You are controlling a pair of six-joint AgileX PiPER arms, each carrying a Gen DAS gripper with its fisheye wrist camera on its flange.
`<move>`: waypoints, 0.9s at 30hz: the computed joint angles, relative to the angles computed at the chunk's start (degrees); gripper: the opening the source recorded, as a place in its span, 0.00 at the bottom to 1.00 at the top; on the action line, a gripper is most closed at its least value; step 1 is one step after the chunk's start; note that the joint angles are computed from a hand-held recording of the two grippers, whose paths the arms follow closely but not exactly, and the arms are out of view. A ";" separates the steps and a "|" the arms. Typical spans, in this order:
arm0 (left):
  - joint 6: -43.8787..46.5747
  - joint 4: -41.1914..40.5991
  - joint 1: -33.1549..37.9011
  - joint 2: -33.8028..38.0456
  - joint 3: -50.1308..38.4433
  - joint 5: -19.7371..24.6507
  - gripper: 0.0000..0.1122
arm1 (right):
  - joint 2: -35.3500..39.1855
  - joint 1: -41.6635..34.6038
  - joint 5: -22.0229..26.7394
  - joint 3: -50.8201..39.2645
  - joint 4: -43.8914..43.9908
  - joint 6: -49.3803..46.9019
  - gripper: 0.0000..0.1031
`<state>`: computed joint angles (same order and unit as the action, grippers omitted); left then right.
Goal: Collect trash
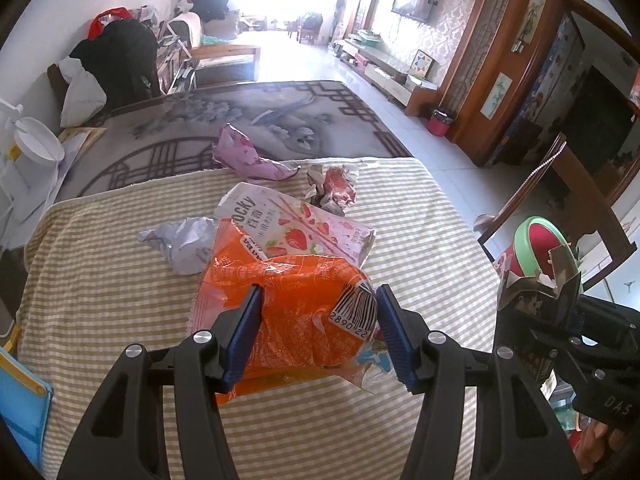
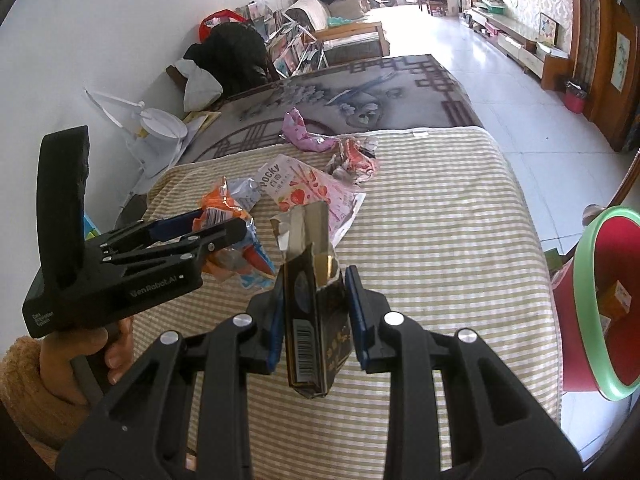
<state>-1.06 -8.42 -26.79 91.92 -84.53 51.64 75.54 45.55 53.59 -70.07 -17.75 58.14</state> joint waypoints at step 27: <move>-23.18 16.52 -18.54 6.63 -11.26 3.26 0.49 | -16.38 -21.87 -1.17 11.45 18.72 -28.31 0.27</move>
